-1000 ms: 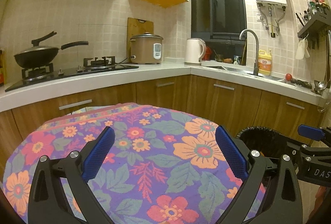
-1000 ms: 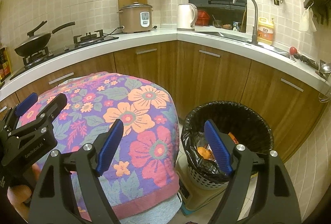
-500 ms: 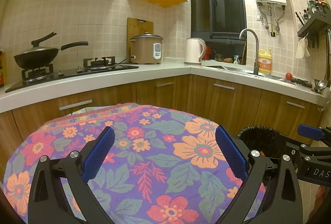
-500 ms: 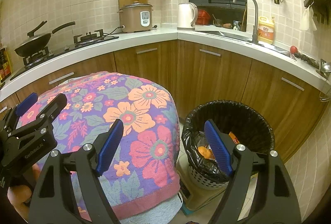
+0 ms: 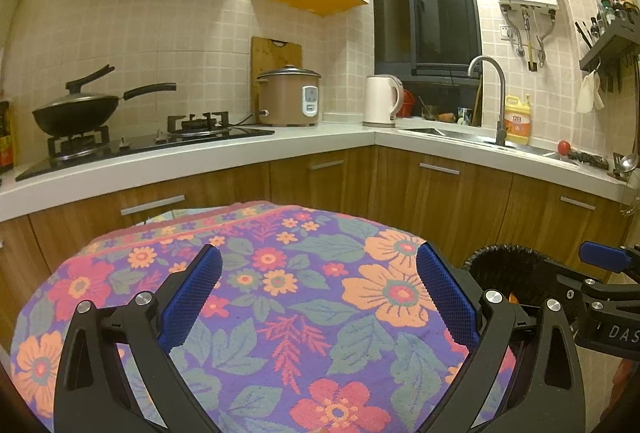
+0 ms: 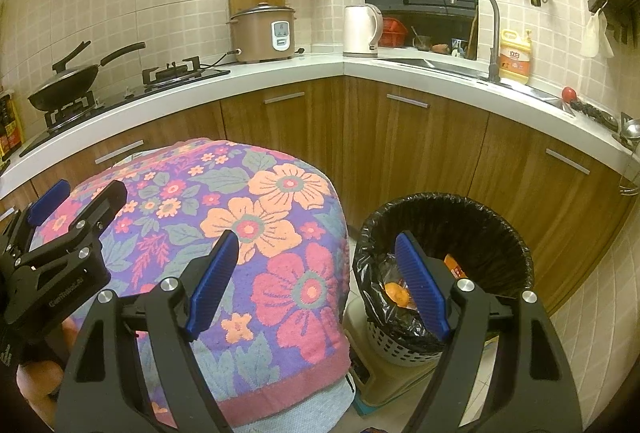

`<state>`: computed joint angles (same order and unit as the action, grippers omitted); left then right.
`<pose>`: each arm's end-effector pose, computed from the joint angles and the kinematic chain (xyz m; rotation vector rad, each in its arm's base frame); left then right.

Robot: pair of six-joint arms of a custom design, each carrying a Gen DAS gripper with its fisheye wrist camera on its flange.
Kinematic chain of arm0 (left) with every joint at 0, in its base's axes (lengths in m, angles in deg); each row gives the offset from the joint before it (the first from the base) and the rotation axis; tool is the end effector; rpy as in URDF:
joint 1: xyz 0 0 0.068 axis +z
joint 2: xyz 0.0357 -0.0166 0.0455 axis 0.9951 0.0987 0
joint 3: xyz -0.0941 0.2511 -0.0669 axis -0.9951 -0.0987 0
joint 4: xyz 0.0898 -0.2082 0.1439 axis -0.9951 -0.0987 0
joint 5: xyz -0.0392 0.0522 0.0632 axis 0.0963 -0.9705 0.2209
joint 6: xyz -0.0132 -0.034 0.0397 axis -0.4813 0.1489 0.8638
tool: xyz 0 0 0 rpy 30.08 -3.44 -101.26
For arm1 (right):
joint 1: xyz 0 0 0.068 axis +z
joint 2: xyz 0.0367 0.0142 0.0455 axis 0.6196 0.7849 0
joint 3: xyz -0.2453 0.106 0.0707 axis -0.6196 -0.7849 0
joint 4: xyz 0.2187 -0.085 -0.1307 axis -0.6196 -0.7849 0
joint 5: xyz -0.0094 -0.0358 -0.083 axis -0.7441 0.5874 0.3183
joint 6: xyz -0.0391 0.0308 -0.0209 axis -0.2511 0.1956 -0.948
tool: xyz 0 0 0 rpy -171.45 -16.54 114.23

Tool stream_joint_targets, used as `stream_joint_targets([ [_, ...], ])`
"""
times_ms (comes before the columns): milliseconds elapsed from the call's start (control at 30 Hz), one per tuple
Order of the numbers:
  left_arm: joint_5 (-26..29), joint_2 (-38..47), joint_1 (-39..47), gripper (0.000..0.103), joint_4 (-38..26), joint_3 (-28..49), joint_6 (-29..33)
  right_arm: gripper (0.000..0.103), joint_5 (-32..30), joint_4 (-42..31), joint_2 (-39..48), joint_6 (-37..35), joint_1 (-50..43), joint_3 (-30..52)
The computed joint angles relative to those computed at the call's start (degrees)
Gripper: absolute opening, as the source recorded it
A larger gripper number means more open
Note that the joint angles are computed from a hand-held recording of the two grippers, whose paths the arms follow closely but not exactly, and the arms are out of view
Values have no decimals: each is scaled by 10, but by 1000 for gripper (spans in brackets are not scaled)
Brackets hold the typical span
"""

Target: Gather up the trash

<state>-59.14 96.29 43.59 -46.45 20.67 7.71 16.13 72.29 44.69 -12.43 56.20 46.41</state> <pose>0.2193 -0.1644 0.1704 0.1085 1.8549 -0.1074 0.1966 0.0530 0.1600 0.0842 2.1450 0.0138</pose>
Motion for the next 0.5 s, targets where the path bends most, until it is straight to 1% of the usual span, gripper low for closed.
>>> stream_joint_targets([
  [200, 4, -1, 2, 95, -7, 2, -6, 76, 1, 0, 0, 0, 0, 1],
  [500, -3, -5, -6, 95, 3, -4, -6, 76, 4, -1, -4, 0, 2, 1],
])
